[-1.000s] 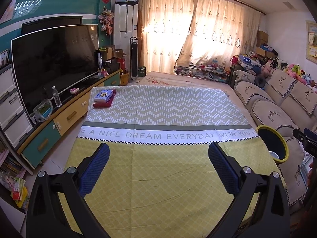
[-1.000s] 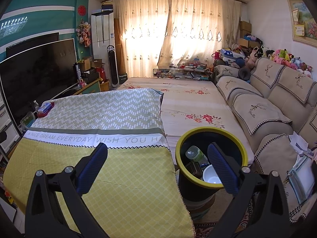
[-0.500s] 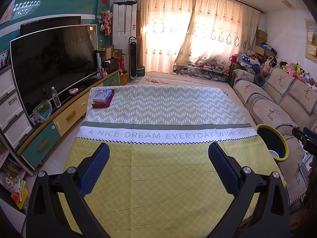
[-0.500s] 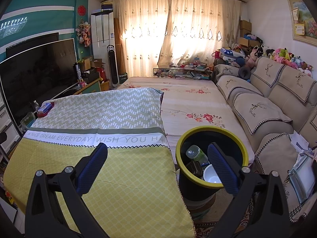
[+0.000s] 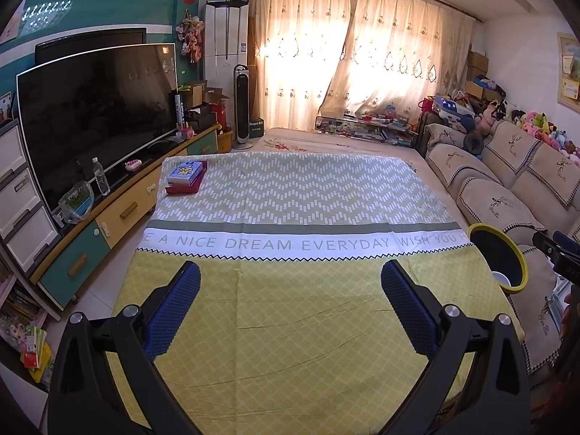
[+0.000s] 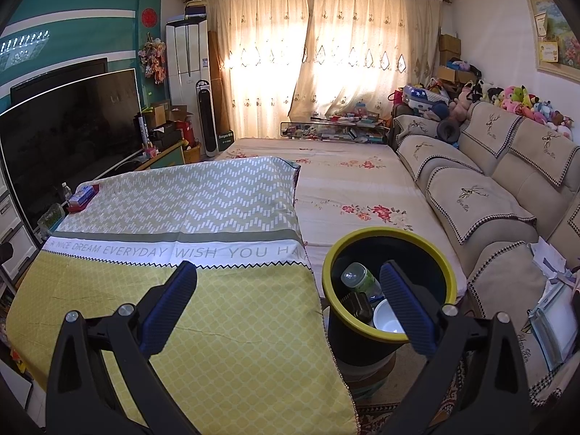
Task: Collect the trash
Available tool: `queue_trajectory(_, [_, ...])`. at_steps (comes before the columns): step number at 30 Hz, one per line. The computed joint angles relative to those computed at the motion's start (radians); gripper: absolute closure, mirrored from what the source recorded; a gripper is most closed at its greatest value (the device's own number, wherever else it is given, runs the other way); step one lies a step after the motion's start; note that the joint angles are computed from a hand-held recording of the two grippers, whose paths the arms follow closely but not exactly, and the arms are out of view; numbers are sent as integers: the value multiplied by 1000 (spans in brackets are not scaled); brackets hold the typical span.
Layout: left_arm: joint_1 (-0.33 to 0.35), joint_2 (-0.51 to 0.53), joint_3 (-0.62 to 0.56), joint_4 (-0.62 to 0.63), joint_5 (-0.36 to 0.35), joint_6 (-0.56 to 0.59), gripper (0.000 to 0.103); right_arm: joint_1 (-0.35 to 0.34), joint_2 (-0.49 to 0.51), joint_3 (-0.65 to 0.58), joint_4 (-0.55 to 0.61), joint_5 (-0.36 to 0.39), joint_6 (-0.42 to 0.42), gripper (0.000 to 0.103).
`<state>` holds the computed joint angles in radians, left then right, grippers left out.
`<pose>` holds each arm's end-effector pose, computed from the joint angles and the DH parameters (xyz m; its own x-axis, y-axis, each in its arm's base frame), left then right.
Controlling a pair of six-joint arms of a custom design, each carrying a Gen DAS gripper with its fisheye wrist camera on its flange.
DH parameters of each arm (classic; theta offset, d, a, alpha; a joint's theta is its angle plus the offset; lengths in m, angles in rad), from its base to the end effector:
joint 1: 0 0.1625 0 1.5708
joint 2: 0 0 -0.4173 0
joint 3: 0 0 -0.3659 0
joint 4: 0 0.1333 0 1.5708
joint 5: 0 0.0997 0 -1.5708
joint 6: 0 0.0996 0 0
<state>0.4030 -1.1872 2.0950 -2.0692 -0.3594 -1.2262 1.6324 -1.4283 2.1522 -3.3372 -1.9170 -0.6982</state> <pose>-0.3333 -0.3884 0.1893 -0.7251 -0.1800 -0.6648 0.4779 0.5636 -0.6738 0.1279 -0.4576 0.3721 -0.7131 -0.1437 0.6862 -0.6389 0.5362 -0.5516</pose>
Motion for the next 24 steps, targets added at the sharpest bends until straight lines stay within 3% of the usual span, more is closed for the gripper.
queue_trajectory(12, [2,3,2,-16,-2,15,5,-2,1,3,-2,1,2,7])
queue_trajectory(24, [13,23,9,-130,-14,107,5,-5,-1,2,2,2,3,7])
